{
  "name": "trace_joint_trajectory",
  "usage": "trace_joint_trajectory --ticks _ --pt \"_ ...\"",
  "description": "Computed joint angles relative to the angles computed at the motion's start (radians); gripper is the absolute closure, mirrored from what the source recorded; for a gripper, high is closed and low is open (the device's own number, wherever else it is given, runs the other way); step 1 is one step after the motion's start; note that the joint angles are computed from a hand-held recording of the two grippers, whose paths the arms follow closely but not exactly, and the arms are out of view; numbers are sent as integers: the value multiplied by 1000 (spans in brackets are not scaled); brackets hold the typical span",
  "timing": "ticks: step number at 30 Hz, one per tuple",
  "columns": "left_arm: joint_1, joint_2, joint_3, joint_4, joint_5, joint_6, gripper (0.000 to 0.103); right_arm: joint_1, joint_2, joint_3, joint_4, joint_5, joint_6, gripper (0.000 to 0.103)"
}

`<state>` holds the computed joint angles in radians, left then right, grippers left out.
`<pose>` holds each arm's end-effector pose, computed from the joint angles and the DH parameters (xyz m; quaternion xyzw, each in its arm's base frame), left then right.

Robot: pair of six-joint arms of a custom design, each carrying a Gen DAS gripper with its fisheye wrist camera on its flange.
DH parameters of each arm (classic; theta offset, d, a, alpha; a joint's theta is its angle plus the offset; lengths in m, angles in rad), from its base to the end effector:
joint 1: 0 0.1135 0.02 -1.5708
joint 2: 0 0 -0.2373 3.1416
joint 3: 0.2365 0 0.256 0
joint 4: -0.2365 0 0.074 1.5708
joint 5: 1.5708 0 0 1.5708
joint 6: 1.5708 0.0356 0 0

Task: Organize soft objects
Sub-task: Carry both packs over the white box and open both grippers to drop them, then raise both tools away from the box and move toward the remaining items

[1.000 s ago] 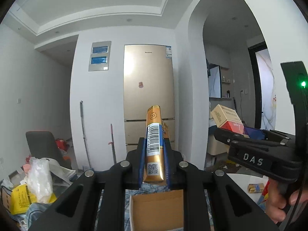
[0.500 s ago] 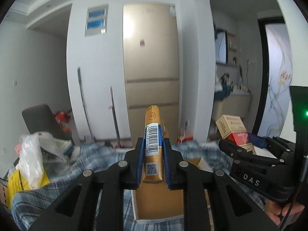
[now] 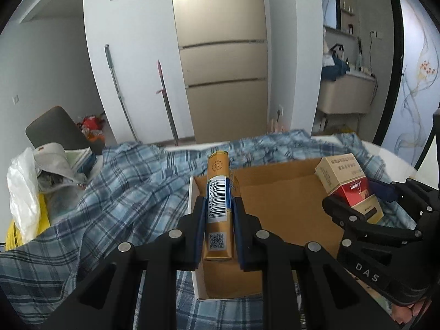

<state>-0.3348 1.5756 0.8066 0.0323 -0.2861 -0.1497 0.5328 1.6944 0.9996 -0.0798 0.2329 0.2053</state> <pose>0.3072 -0.0963 0.1482 0.0261 0.9064 0.0304 0.4205 0.3112 0.1740 0.1597 -0.1048 0.9107 0.0390 0.3978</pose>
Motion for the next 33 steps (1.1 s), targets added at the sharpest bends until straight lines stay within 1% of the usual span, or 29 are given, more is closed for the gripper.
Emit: trace_joint_trajectory --ticks 4,9,12,13,15,16,17,19,23,27,30,33 --pt "15 54 22 -1 17 2 84 -10 73 41 -23 -29 -8 46" --pt "23 72 28 -6 35 0 84 -26 123 71 -37 -49 -4 46" --pt "12 72 30 -10 23 -3 79 -32 131 74 -38 -61 4 45" --pt "11 73 31 -12 22 -7 74 -32 135 78 -40 -58 7 45" --pt "11 72 23 0 16 -23 56 -34 135 78 -43 -51 17 35" --pt "10 68 16 14 11 -24 37 -38 137 79 -38 -54 21 30" --pt "9 62 8 25 4 -22 30 -41 134 76 -35 -59 26 30" --pt "3 47 -5 40 -19 -14 30 -46 132 79 -43 -64 29 30" --pt "11 15 -13 29 5 -21 30 -48 123 78 -46 -63 33 30" --pt "-2 -26 -15 19 -10 -15 30 -46 91 67 -52 -51 32 30" --pt "-14 -102 -21 -17 -19 -20 30 -52 44 49 -69 -63 43 30" --pt "-33 -210 -40 -57 -29 -28 30 -52 -18 35 -101 -65 38 30"
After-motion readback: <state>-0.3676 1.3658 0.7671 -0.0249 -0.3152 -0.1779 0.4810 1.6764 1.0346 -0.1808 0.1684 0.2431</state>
